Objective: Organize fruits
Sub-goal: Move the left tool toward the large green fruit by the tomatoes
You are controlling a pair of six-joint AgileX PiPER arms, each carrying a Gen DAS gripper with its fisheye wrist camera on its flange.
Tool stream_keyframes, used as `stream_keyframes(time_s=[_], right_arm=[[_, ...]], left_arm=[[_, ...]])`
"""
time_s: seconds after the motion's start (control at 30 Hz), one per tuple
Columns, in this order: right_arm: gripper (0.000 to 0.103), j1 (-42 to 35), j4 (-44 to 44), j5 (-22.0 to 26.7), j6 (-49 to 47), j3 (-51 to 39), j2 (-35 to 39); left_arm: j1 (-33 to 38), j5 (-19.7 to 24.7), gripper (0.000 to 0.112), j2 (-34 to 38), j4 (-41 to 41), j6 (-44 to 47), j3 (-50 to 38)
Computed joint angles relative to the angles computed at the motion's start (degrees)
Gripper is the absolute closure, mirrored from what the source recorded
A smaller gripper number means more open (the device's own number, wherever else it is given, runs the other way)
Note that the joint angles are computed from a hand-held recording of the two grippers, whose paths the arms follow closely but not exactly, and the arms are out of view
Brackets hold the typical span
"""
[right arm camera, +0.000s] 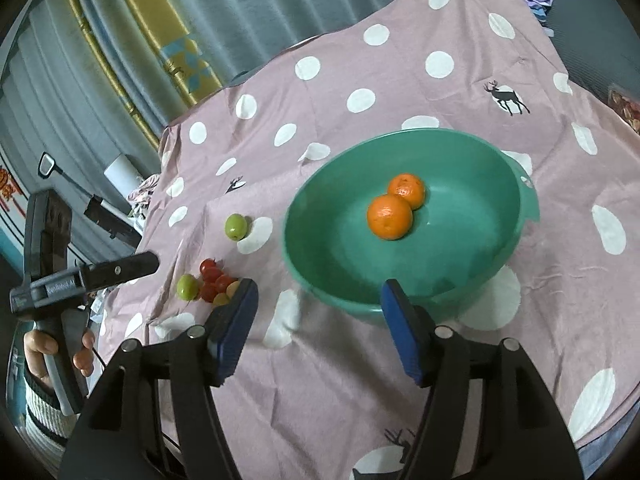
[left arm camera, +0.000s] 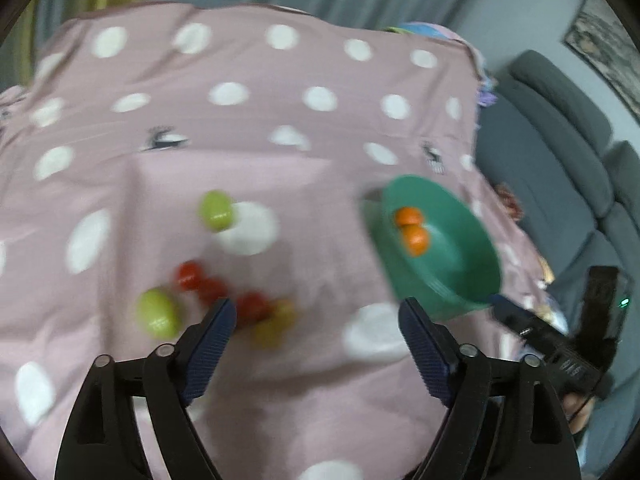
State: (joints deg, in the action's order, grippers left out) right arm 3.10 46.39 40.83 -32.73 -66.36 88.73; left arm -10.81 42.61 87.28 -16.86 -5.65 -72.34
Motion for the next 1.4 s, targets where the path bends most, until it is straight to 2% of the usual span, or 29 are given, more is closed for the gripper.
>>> stream_keyframes(time_s=[0.1, 0.27, 0.6, 0.83, 1.1, 1.4], right_arm=[[0.038, 1.20, 0.04, 0.09, -0.01, 0.06, -0.20], [0.037, 4.81, -0.32, 0.18, 0.21, -0.33, -0.20], [0.036, 13.67, -4.71, 1.76, 3.08, -3.35, 2.36], [0.036, 19.42, -8.32, 2.28, 5.87, -6.22, 5.53], [0.036, 24.35, -11.37, 3.58, 8.66, -11.71, 11.44], [0.036, 27.33, -11.69, 6.02, 8.85, -19.78, 18.53]], left_arm=[[2.17, -1.01, 0.018, -4.51, 2.83, -2.36, 5.77], [6.24, -1.45, 0.018, -8.93, 2.26, -2.55, 11.86], [9.58, -4.63, 0.016, -13.85, -4.11, 4.36, 19.95], [13.39, -5.94, 0.014, -14.33, -11.51, 12.16, 23.23], [19.81, -4.11, 0.014, -13.71, -22.60, 24.33, 24.87], [21.08, -3.37, 0.014, -9.96, -27.63, 29.66, 22.89]])
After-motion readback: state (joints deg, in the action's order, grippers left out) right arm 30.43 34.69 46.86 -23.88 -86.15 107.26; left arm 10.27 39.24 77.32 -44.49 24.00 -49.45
